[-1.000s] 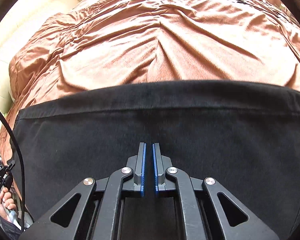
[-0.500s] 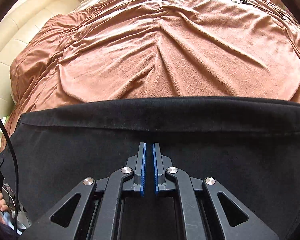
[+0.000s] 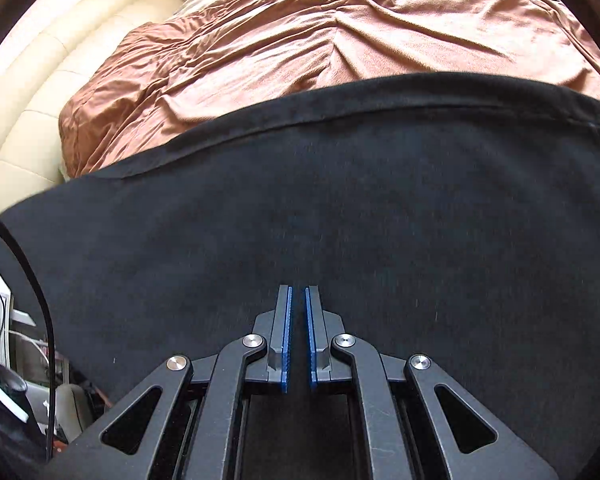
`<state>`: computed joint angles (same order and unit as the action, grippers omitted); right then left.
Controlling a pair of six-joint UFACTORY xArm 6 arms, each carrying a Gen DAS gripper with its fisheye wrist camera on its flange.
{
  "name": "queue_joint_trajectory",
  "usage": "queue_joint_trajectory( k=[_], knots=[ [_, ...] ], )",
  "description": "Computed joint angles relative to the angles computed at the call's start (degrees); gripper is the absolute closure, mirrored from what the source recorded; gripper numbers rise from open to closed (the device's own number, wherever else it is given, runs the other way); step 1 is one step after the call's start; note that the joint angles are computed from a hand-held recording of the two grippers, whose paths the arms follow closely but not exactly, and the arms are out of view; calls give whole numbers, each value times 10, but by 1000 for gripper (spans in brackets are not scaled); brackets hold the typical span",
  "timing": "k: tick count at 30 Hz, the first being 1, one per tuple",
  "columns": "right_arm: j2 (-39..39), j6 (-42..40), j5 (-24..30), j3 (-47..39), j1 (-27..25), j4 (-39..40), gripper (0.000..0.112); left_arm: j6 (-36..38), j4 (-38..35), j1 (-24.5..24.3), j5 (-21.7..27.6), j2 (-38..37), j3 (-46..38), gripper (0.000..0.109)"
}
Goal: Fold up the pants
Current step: 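Lift the cuff end with the left gripper while the right gripper releases the pants, then carry the cuff end over onto the waistband with the left gripper and open it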
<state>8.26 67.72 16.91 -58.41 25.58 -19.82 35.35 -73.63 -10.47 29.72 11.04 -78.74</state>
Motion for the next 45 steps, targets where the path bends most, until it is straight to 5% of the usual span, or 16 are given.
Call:
queue_joint_trajectory(
  k=[20, 29, 37, 39, 43, 45],
  knots=[
    [-104, 71, -105, 146, 37, -55, 109, -34, 59, -101, -7, -84, -46, 105],
    [-242, 314, -61, 224, 17, -312, 109, -60, 106, -162, -15, -92, -82, 105],
    [-412, 384, -8, 327, 30, -358, 108, -99, 165, -228, -24, -88, -120, 105],
    [-457, 400, 17, 353, 47, -358, 102, -106, 181, -245, -24, -83, -132, 105],
    [-574, 415, 78, 412, 69, -351, 61, -140, 223, -278, -24, -65, -162, 105],
    [-629, 412, 106, 438, 82, -341, 60, -159, 243, -292, -25, -53, -179, 105]
  ],
)
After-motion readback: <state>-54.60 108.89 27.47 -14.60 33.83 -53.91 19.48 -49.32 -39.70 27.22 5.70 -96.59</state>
